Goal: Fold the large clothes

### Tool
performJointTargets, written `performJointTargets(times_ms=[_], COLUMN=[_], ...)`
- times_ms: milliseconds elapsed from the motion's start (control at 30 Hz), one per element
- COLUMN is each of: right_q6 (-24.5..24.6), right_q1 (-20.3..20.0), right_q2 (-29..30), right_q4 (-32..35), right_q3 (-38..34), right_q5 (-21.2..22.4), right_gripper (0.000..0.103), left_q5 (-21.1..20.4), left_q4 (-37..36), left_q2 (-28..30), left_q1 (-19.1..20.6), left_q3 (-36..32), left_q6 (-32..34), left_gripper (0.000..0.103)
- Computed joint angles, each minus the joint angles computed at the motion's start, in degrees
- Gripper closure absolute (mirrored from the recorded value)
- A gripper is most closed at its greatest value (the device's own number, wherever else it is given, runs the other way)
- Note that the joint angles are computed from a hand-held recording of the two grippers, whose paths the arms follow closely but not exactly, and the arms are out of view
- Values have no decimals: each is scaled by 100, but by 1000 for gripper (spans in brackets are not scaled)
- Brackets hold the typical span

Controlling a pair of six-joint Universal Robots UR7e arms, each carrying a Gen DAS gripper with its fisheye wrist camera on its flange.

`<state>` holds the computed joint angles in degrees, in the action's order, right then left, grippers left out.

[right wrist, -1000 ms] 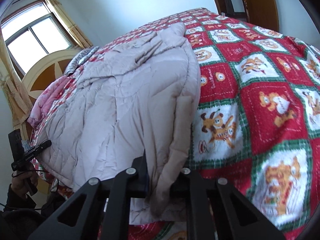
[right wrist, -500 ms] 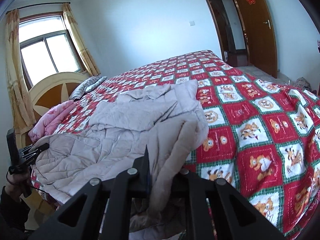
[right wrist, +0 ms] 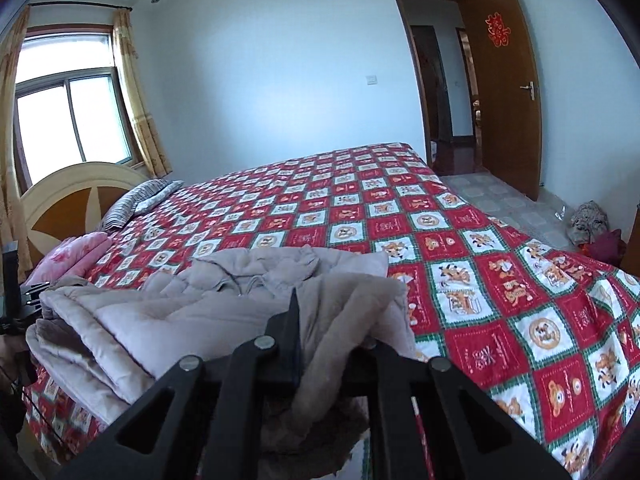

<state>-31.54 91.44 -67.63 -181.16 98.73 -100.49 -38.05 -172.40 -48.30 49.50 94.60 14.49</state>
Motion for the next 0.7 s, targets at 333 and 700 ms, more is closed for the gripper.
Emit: performJointTargets(times_ms=[333, 700], right_q6=[260, 567], right_q1=[-79, -262], right_q2=[1156, 2149], right_q4=[1176, 2271], right_q3=[-1971, -3455], right_q5=[-454, -841], right_gripper=[92, 92], left_q5=[-976, -1898], left_q4=[1494, 1083], left_q2=[377, 831], left_q1=[545, 957], left_q3=[-1644, -2405], left_q6=[-311, -211], left_gripper=[74, 48])
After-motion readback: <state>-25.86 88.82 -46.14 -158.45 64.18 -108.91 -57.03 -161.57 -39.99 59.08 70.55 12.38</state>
